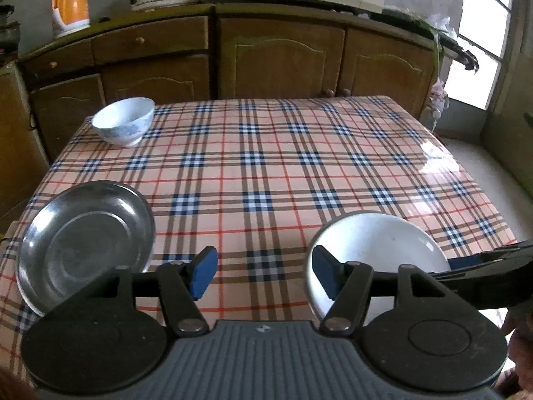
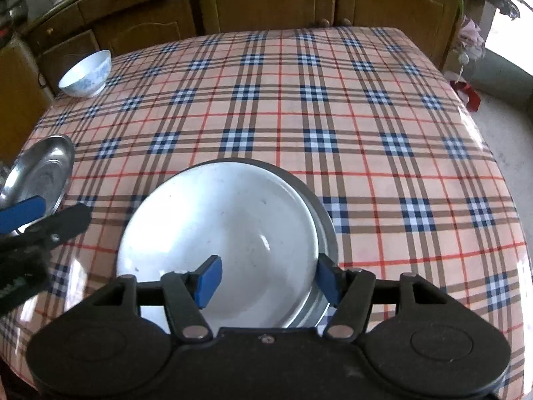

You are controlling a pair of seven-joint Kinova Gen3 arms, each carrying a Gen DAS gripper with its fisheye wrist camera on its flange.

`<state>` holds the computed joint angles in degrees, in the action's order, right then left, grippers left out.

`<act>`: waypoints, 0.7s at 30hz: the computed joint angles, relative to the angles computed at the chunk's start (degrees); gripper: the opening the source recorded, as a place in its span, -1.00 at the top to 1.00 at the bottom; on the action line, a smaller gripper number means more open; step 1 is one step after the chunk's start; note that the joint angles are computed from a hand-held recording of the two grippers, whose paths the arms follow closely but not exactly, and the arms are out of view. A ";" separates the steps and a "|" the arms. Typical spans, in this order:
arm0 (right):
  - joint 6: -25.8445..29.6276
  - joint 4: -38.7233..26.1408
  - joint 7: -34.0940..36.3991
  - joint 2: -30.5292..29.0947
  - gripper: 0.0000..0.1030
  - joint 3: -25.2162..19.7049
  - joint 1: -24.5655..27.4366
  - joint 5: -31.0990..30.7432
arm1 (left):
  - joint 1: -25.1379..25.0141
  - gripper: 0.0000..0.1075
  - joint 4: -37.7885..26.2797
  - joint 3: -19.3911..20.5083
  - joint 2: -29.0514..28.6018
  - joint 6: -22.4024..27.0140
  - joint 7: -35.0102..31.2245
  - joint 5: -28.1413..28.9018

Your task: Organize plates and bowls

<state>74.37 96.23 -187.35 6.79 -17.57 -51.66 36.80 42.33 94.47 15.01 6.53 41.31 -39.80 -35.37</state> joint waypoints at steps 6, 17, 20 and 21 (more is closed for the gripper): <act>10.74 -5.20 2.52 5.03 -0.58 -4.65 1.17 2.64 | -0.13 -0.22 1.00 0.78 -2.52 0.74 1.49 -1.29; 10.80 0.70 -17.11 -2.04 -0.58 -4.52 -8.12 13.22 | -1.00 -0.31 1.72 5.13 -5.88 4.36 5.76 -5.93; 12.62 -0.15 -18.37 -2.29 -0.58 -5.65 -9.24 15.67 | -1.47 -0.34 1.87 5.75 -6.40 4.60 6.11 -6.32; 13.49 -0.69 -18.23 -2.13 -0.58 -5.94 -9.67 16.33 | -1.64 -0.34 1.95 5.89 -6.56 4.59 6.12 -6.42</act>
<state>87.87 95.54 -205.58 4.65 -23.51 -61.33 53.13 40.69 96.42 20.90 -0.03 45.89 -33.68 -41.79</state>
